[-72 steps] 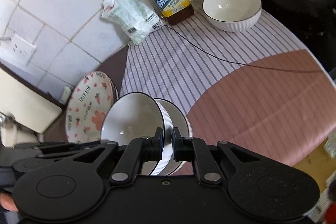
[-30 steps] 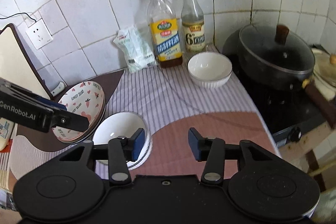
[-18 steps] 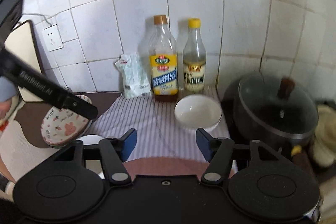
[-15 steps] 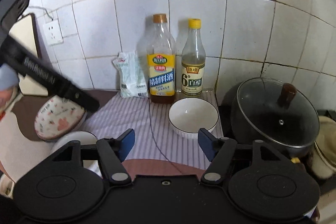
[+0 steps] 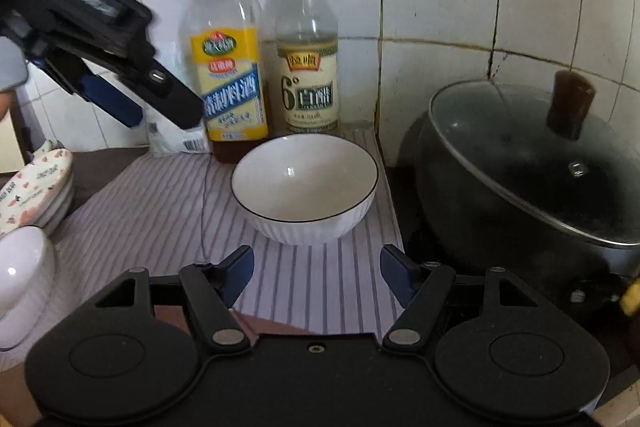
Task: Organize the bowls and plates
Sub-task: 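Move both grippers to the third white bowl and grip its rim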
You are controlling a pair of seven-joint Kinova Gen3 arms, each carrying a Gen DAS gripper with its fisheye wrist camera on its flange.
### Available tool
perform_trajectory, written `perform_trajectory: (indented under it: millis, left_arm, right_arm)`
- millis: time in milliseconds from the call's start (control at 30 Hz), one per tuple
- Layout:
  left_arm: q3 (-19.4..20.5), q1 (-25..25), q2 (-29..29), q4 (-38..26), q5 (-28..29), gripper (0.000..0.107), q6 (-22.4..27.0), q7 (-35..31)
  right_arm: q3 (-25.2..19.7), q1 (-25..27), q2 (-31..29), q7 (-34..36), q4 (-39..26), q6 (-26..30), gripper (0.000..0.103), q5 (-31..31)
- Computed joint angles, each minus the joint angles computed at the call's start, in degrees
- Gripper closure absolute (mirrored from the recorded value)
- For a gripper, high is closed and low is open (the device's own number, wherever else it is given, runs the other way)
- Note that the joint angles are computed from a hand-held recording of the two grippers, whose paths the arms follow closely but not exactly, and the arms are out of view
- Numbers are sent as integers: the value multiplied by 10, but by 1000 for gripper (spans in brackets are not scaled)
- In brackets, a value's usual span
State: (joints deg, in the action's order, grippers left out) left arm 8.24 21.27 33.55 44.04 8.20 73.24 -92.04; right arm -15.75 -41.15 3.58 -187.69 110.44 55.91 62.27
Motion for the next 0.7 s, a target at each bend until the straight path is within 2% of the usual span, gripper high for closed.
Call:
perform_trajectory:
  millis: [100, 167, 233, 300, 433, 500, 567, 600, 633, 700]
  left_arm:
    - [-11, 19, 35, -30, -16, 21, 1, 29]
    - [-14, 28, 59, -61, -25, 21, 15, 38]
    - [-9, 25, 70, -64, -20, 21, 2, 30]
    - [-13, 31, 80, -72, -25, 21, 2, 30]
    - [-20, 41, 101, -103, -36, 26, 19, 42]
    - [-13, 36, 115, -125, -27, 37, 38, 39]
    - [-13, 39, 136, -159, -27, 67, 68, 36]
    - [-16, 41, 140, -164, -27, 75, 72, 38]
    - [-17, 42, 141, -162, -27, 87, 70, 38]
    - [-19, 44, 131, -137, -26, 93, 48, 36]
  right_arm:
    - [11, 16, 4, 0, 9, -39, 28, 6]
    - [15, 20, 13, 7, 9, -50, 23, 7]
    - [20, 19, 25, -3, 9, -52, 12, 19]
    - [26, 16, 33, -20, 12, -57, 12, 37]
    - [40, 24, 48, -10, 4, -85, 11, 47]
    - [46, 24, 62, 5, -9, -86, 10, 46]
    - [53, 21, 76, 12, -19, -84, 10, 48]
    - [57, 17, 82, 5, -22, -81, 9, 53]
    - [61, 12, 90, -3, -27, -73, 9, 55]
    - [68, 6, 96, -22, -27, -73, 9, 65]
